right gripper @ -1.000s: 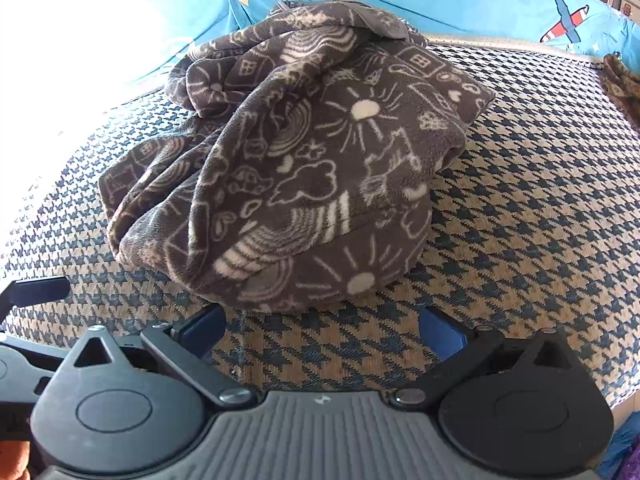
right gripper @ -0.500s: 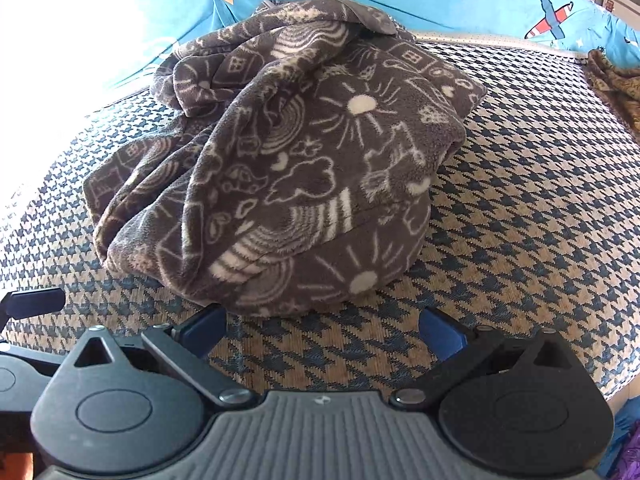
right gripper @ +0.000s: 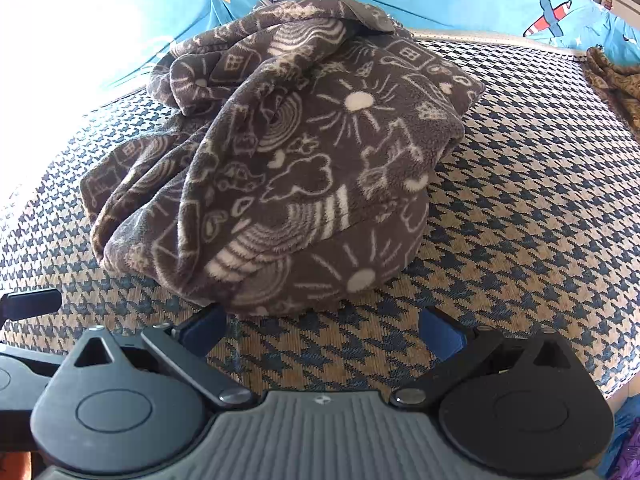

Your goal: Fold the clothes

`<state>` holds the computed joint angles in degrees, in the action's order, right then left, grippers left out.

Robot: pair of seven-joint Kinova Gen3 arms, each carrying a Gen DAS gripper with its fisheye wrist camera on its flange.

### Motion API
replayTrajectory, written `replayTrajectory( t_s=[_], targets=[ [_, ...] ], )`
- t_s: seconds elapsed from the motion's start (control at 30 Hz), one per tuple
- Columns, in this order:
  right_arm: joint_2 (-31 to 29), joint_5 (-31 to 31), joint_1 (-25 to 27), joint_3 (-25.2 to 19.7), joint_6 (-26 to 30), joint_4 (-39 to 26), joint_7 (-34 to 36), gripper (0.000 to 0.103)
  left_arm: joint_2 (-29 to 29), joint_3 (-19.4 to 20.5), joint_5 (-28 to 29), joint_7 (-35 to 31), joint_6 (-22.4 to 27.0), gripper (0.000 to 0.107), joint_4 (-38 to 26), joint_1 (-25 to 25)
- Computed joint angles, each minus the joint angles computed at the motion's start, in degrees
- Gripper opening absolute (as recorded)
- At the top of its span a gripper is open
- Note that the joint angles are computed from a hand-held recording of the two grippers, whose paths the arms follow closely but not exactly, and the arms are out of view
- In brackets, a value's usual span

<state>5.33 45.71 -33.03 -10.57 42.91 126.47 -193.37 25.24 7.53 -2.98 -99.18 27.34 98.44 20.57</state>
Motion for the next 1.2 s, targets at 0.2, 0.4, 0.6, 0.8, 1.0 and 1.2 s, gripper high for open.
replayTrajectory(
  t_s=[0.2,0.4,0.6,0.8,1.0,1.2],
  targets=[
    [0.15,0.01,0.17,0.15,-0.20,-0.05,0.27,0.103,1.16,-0.23,-0.37,0.49,0.18,0.103,-1.41,0.96],
    [0.25,0.01,0.29,0.30,-0.60,-0.05,0.50,0.103,2.45,-0.45,-0.84,1.09,0.56,0.103,-3.03,1.83],
    [0.37,-0.04,0.50,0.54,-0.91,-0.06,0.65,0.103,2.92,1.00,0.80,-2.91,0.40,0.103,-3.14,-1.56],
    [0.07,-0.37,0.75,0.57,-1.09,0.21,1.25,0.103,3.92,0.82,1.47,-3.99,0.48,0.103,-4.20,-1.88],
    [-0.41,-0.78,0.74,0.17,-0.59,0.17,1.37,0.103,2.14,0.53,1.93,-3.98,-1.07,0.103,-1.01,-1.91],
    [0.07,-0.90,0.84,0.28,-0.64,-0.34,1.78,0.103,2.98,0.13,1.85,-3.65,-1.04,0.103,-1.86,-1.40]
  ],
)
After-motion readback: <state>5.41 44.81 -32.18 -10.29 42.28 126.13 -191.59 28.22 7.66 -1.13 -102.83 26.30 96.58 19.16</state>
